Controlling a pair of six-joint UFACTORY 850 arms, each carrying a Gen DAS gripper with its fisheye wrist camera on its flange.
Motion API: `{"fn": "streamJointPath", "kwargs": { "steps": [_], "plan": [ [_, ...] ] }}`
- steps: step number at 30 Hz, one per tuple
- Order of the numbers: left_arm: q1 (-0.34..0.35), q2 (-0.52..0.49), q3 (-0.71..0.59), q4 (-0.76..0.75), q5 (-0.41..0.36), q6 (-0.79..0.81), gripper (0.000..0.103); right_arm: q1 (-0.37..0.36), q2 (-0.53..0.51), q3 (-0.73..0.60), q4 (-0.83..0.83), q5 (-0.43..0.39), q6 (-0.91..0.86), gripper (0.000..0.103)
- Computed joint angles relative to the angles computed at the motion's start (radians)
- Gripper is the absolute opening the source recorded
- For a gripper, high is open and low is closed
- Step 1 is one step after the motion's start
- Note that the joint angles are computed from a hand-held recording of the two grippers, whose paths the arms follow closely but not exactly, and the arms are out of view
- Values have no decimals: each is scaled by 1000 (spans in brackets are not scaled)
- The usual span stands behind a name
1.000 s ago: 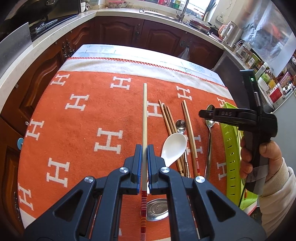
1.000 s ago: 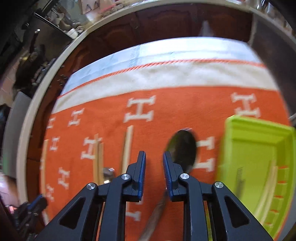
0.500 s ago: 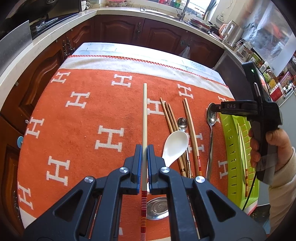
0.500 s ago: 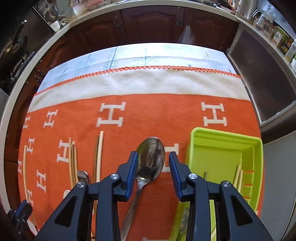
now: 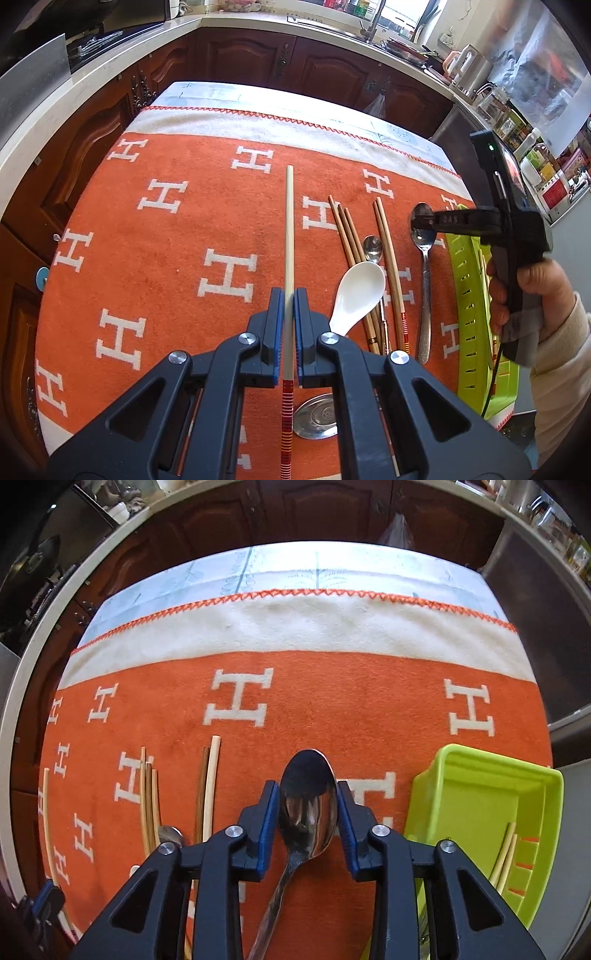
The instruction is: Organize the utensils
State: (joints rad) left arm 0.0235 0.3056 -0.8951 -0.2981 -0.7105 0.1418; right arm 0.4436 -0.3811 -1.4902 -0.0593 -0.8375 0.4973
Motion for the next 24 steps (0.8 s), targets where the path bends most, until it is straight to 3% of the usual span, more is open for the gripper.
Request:
{"fn": "streamJointPath", "kwargs": {
  "steps": [5,15,24],
  "plan": [
    [-19,1,-4,22,6,-22,3,12,74,105,3,125,28,4],
    [-50,29,-17,21,-4,-21,3,2,303,332,170,323,-35,3],
    [-152,47,-47,16,-35,-37,3,-46,558,454,174,357,-26,3]
  ]
}}
